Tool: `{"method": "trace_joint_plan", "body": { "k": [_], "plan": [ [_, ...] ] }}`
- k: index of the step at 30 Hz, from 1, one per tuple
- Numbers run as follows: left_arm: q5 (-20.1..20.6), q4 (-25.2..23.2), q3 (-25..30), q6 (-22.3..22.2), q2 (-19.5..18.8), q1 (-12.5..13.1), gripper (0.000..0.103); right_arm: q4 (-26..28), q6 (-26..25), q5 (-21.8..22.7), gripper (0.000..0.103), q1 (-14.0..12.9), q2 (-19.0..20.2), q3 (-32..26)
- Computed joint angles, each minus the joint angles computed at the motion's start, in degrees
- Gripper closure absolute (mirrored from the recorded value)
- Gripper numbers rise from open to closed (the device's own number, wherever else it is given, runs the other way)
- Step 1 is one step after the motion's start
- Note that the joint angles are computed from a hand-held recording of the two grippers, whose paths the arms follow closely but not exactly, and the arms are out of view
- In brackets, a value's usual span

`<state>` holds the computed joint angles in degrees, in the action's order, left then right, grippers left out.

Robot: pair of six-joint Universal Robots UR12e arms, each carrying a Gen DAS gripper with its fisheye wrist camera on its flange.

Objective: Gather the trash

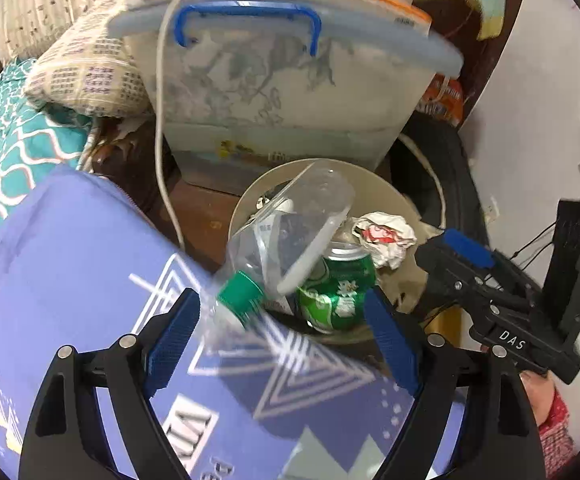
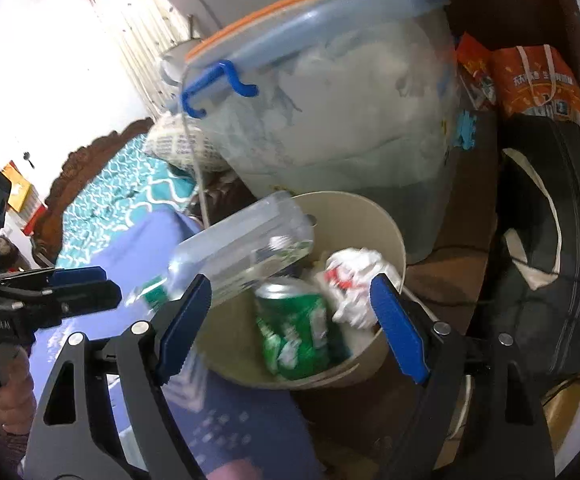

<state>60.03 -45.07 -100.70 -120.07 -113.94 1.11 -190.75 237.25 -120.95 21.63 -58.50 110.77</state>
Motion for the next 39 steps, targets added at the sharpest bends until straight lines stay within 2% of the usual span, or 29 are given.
{"method": "trace_joint_plan", "body": {
  "k": [5,10,14,16,20,24,27,31,39],
  "plan": [
    [-4.26,-0.20,-2.97,2.39,2.80,3.72,0.023,-1.29,2.51,-2.43,0.021,4.20,0.64,-1.40],
    [-7.20,4.22,-7.59,4.62,5.31,8.26,0.023,-2.73,6.03,-6.02,0.020,8.01,2.04,-3.15],
    [-8.95,9.34,-10.57,4.00,6.43,11.94,0.021,-3.25,10.38,-9.55,0.011,10.92,3.18,-5.13],
    [-9.93,12.68,-11.89,2.48,6.79,13.86,0.017,-2.14,12.16,-10.44,0.010,12.03,3.43,-6.04],
    [-10.29,19.22,-13.80,-0.99,7.15,16.79,0.016,-0.11,13.24,-9.83,0.010,13.39,3.84,-8.07],
    [-10.93,23.26,-15.10,-3.33,7.46,19.79,0.015,2.95,13.82,-11.53,0.006,15.18,4.44,-10.74],
    [-12.11,24.05,-15.63,-3.78,7.71,21.56,0.009,6.25,14.98,-13.14,0.003,16.39,4.58,-12.56],
    [-12.93,27.01,-16.63,-4.43,7.87,23.44,0.009,9.83,15.64,-14.01,0.003,17.65,5.03,-15.05],
    [-15.15,27.55,-17.41,-3.46,8.47,25.85,0.009,14.89,19.23,-18.41,0.003,20.10,5.47,-17.68]
  ]
}}
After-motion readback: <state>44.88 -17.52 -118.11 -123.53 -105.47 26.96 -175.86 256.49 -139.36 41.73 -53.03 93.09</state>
